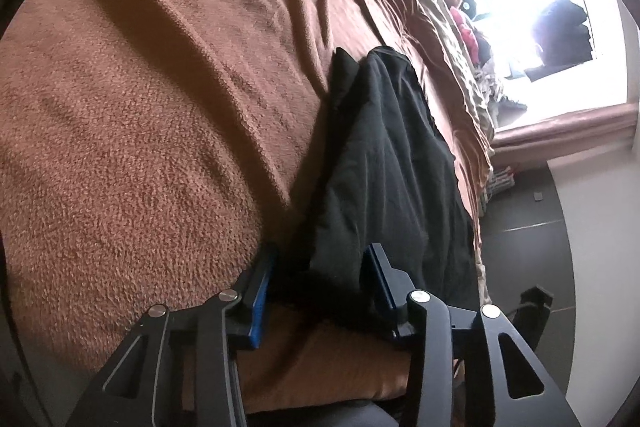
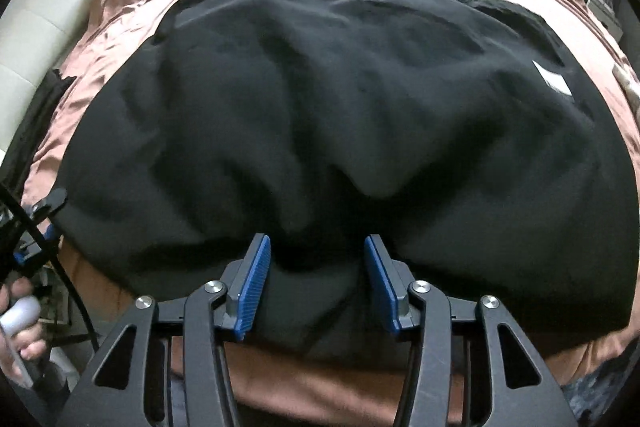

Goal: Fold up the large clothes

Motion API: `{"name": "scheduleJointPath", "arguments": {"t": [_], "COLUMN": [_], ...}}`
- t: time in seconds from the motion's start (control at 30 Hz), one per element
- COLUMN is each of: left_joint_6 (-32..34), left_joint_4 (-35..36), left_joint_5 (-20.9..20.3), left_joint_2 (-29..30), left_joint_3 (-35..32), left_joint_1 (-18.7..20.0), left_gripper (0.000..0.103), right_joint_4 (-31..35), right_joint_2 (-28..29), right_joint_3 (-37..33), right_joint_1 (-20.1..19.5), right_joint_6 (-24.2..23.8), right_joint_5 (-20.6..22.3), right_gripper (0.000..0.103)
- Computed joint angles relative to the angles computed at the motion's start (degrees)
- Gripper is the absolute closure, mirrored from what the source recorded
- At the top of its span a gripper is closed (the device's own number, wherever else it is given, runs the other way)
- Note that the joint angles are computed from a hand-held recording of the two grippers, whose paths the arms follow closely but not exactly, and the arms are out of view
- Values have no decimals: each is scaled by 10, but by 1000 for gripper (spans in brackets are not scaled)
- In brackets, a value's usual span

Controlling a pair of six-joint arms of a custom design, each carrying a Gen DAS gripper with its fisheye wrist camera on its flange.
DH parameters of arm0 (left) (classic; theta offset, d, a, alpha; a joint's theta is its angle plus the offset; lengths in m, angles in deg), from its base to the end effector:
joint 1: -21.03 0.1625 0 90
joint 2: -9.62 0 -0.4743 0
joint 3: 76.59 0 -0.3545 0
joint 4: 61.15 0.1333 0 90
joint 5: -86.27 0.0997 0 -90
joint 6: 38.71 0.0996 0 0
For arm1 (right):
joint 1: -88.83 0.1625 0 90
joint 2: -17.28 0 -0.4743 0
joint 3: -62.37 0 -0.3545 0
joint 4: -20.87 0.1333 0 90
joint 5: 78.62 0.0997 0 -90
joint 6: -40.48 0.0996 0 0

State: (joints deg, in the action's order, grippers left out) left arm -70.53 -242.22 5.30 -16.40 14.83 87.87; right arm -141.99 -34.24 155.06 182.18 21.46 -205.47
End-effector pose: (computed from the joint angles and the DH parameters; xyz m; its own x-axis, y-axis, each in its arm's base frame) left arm -0.1408 -0.7079 0.0028 -0.9812 -0.1600 0.1082 -0.1916 0.8760 -0.4427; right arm 0.1137 -0.6832 0.2850 -0.7564 -0.0237 0.6536 -0.3133 0.8903 -0.3303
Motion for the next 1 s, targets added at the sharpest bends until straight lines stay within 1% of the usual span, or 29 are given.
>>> {"name": "scheduleJointPath", "arguments": {"t": [0.2,0.3,0.43,0.57,0.67,0.73,0.8,0.87,0.93,1.0], "left_joint_6": [-15,-26,-39,-49,-55,-56,-57,-58,-57,-58], "left_joint_4": [-20,-31,-41,-49,-57,-61,-62,-61,-57,-49], "left_joint_5": [10,13,21,25,26,27,27,28,31,34], "left_joint_2": [-1,-4,-7,-6,-6,-7,-8,-8,-6,1], "left_joint_3": [14,24,36,41,48,52,54,55,49,35], "left_joint_1": [-3,-4,-7,-9,-10,-10,-10,-10,-11,-14], "left_gripper": [61,62,62,62,62,62,62,62,62,62], "right_joint_4": [7,9,28,60,88,101,110,114,111,117], "right_joint_2": [41,59,81,96,111,120,133,143,153,162], "right_joint_3": [-59,-85,-129,-175,-214,-237,-263,-285,-304,-326], "right_joint_1": [0,2,-2,-9,-12,-15,-15,-16,-17,-20], "right_joint_6": [-16,-26,-21,0,12,14,12,14,18,27], "right_joint_5": [-6,-8,4,25,34,35,34,33,29,32], "right_gripper": [57,61,63,64,69,72,74,77,83,86]}}
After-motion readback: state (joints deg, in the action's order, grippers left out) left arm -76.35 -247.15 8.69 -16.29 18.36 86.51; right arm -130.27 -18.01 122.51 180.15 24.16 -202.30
